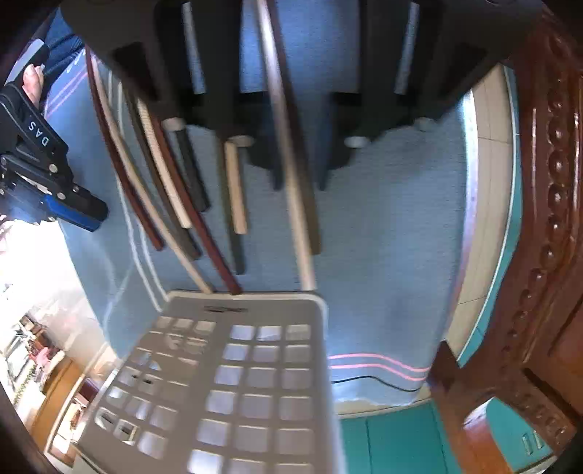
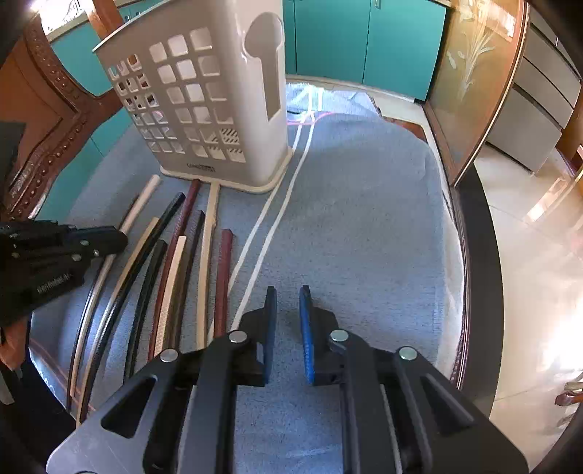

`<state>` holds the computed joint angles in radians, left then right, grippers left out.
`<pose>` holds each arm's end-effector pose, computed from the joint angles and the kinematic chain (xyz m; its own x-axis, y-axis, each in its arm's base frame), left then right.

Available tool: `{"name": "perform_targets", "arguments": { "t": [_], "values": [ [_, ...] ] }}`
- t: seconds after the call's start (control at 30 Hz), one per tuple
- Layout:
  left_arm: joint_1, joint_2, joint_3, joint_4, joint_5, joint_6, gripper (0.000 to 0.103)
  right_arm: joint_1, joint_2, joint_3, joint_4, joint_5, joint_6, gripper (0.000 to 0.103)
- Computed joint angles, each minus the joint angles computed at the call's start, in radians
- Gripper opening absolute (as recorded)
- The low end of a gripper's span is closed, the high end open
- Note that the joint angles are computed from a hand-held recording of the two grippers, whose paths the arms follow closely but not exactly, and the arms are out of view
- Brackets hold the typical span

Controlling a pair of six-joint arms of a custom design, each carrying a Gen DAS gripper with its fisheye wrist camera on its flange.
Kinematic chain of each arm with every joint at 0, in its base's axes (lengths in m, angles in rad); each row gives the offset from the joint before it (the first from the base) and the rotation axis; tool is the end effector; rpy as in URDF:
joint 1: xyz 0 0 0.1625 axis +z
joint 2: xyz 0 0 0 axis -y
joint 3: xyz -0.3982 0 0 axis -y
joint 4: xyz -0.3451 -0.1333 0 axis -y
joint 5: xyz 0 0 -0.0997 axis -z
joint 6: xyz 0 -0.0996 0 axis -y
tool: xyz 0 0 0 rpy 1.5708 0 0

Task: Organize utensils
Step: 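Grasp a dark chopstick with the left tool while the right tool grasps a red-brown chopstick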

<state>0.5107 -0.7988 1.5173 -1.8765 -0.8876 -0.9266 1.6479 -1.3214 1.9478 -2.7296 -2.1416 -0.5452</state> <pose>-0.4257 -0.4634 0.1099 -0.7339 0.1227 -0.6680 0.3535 0.9089 -0.2214 0.1182 -0.4987 0.3245 -0.7010 -0.2671 0.6613 -0.5028 0.8427 -0.1926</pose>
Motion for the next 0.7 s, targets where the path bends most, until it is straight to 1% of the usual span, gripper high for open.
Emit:
{"name": "perform_targets", "arguments": {
  "t": [0.07,0.13,0.23,0.33,0.4,0.43,0.47,0.53,0.57,0.63,0.7],
  "values": [
    [-0.009,0.012,0.002,-0.008,0.008,0.019,0.013,0.004,-0.017,0.016,-0.001,0.009,0.004,0.015],
    [-0.016,0.013,0.016,-0.066,-0.012,0.053,0.013,0.006,-0.032,0.023,0.004,0.024,0.008,0.015],
    [-0.044,0.000,0.049,-0.135,0.002,0.087,0.013,0.010,-0.061,0.044,0.009,0.048,0.007,0.015],
    [-0.055,-0.024,0.081,-0.201,0.006,0.104,0.013,0.018,-0.065,0.049,0.011,0.055,0.002,0.015],
    [-0.061,-0.026,0.084,-0.193,0.032,0.085,0.013,0.022,-0.065,0.053,0.012,0.052,-0.002,0.015],
    [-0.057,-0.029,0.087,-0.194,0.040,0.077,0.016,0.025,-0.054,0.051,0.007,0.049,-0.002,0.016],
    [-0.056,-0.035,0.089,-0.188,0.037,0.068,0.020,0.027,-0.053,0.052,0.008,0.045,-0.003,0.016],
    [-0.053,-0.043,0.105,-0.179,0.039,0.043,0.023,0.034,-0.043,0.056,0.001,0.038,0.001,0.017],
    [-0.035,-0.048,0.117,-0.187,0.044,0.056,0.024,0.036,-0.041,0.057,0.001,0.035,0.001,0.018],
    [-0.023,-0.041,0.109,-0.152,0.055,0.041,0.024,0.042,-0.026,0.056,-0.009,0.026,0.000,0.019],
    [-0.038,-0.025,0.090,-0.107,0.058,-0.003,0.025,0.044,-0.013,0.052,-0.014,0.019,-0.001,0.019]
  ]
}}
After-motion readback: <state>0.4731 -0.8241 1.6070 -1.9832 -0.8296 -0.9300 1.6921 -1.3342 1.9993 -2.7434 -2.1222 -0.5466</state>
